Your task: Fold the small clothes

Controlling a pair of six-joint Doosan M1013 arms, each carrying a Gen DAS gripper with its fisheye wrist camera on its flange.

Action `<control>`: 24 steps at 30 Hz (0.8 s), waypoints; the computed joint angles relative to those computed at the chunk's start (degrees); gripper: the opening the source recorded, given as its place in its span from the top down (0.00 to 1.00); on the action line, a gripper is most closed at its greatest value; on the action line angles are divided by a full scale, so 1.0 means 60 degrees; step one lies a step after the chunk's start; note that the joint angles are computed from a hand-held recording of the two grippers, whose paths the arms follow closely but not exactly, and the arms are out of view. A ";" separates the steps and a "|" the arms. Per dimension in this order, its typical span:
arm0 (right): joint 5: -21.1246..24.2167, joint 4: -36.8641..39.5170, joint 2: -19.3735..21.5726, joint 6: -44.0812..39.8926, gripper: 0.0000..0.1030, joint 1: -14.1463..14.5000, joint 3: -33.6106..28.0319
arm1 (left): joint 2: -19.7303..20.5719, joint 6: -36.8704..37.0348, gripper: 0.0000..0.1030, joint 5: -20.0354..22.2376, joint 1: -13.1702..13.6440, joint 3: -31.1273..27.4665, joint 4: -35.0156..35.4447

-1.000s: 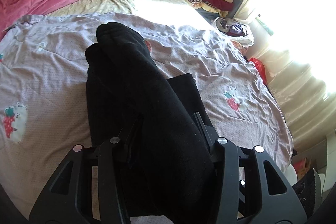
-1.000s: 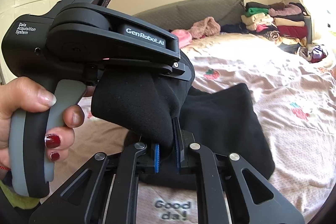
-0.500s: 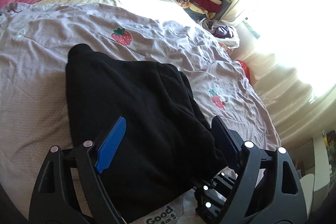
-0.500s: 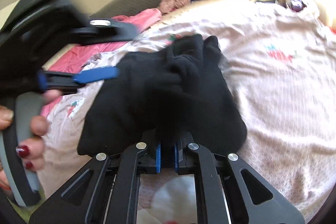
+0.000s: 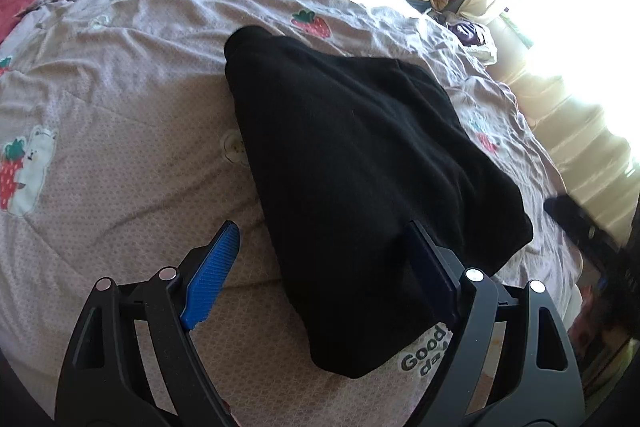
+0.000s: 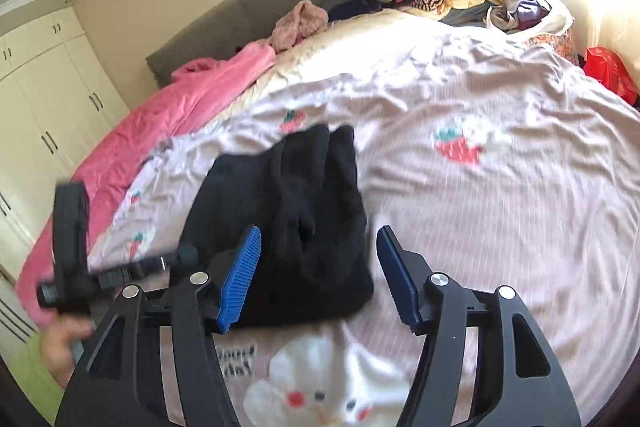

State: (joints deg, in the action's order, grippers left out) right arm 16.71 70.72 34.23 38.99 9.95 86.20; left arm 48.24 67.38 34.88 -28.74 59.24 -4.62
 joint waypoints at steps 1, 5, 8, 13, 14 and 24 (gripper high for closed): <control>0.0225 -0.0900 0.0150 0.0881 0.40 -0.0038 -0.0331 | 0.0026 0.0024 0.26 0.0037 -0.0016 -0.0006 -0.0021; 0.1487 -0.5170 0.1060 0.4656 0.39 -0.0014 -0.2271 | 0.0036 0.0211 0.26 0.0223 -0.0079 0.0001 -0.0055; 0.2540 -0.6786 0.1827 0.6278 0.38 0.0055 -0.3675 | 0.0013 0.0281 0.26 0.0292 -0.0117 -0.0016 0.0097; 0.3937 -0.8516 0.2761 0.7346 0.37 0.0301 -0.5299 | -0.0016 0.0343 0.26 0.0339 -0.0093 0.0008 0.0117; 0.3916 -0.8648 0.2835 0.7456 0.37 0.0337 -0.5383 | -0.0032 0.0356 0.26 0.0294 -0.0082 0.0034 0.0095; 0.3284 -0.6348 0.2369 0.4898 0.87 0.0282 -0.4768 | -0.0173 0.0094 0.26 0.0128 -0.0029 0.0153 0.0254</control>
State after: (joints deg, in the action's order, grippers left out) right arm 36.41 32.63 48.44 68.38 11.64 57.59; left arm 47.21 67.95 35.65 -28.91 60.16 -3.09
